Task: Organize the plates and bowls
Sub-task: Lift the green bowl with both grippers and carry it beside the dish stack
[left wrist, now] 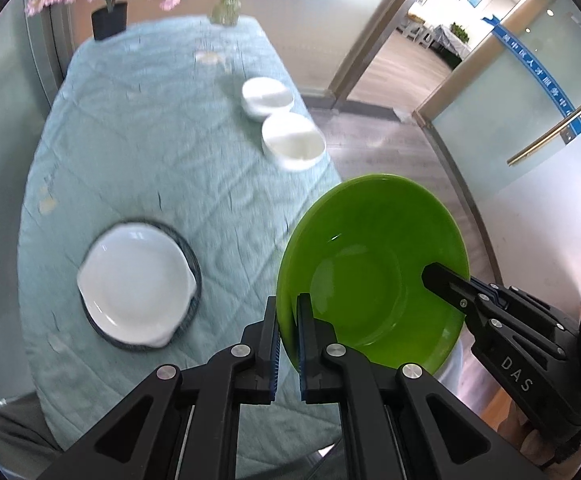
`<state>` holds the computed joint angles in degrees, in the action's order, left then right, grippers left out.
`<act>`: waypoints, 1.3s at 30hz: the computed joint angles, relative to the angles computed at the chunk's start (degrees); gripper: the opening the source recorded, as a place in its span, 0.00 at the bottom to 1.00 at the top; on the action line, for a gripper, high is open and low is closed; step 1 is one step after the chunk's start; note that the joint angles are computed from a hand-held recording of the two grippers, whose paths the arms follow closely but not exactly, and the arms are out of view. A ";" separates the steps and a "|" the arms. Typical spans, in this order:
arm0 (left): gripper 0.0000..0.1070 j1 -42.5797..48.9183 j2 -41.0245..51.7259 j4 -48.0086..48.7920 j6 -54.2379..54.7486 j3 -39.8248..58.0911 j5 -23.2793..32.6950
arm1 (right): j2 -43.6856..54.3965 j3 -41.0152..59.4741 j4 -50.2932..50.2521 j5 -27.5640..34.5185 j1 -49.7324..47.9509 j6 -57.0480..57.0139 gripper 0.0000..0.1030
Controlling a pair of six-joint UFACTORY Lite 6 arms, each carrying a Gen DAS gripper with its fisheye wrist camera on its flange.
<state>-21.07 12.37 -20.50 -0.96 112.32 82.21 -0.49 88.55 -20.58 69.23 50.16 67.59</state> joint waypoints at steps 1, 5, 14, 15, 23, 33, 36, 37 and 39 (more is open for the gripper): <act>0.04 -0.45 -1.74 0.14 0.07 -3.55 -1.31 | -0.62 -1.91 0.59 -0.79 -0.02 0.20 0.06; 0.04 -1.31 -5.80 -0.66 0.56 -15.51 -5.97 | -2.92 -9.56 3.14 -5.18 -1.06 0.73 0.06; 0.04 -3.21 -0.12 -0.42 0.14 -22.22 -13.45 | -3.47 -21.89 9.74 -16.17 -7.98 -4.72 0.05; 0.04 -3.12 2.10 -0.78 0.35 -21.62 -14.31 | -3.03 -22.77 10.58 -17.37 -9.15 -5.97 0.05; 0.04 -2.49 13.71 -0.18 -0.01 -15.46 -17.71 | 3.53 -24.99 18.22 -25.41 -17.36 -16.66 0.05; 0.04 -1.87 23.93 1.02 -1.72 -8.73 -18.24 | 11.20 -24.92 27.03 -31.48 -21.97 -26.31 0.05; 0.04 -1.74 24.74 1.27 -1.65 -8.44 -18.38 | 11.96 -25.27 28.23 -32.34 -22.36 -27.30 0.05; 0.04 -1.72 24.74 1.30 -1.59 -8.72 -18.51 | 12.30 -25.37 28.47 -32.52 -22.29 -27.35 0.05; 0.04 -1.86 25.07 1.29 -1.48 -9.11 -19.15 | 13.05 -25.40 29.29 -33.08 -22.65 -28.23 0.05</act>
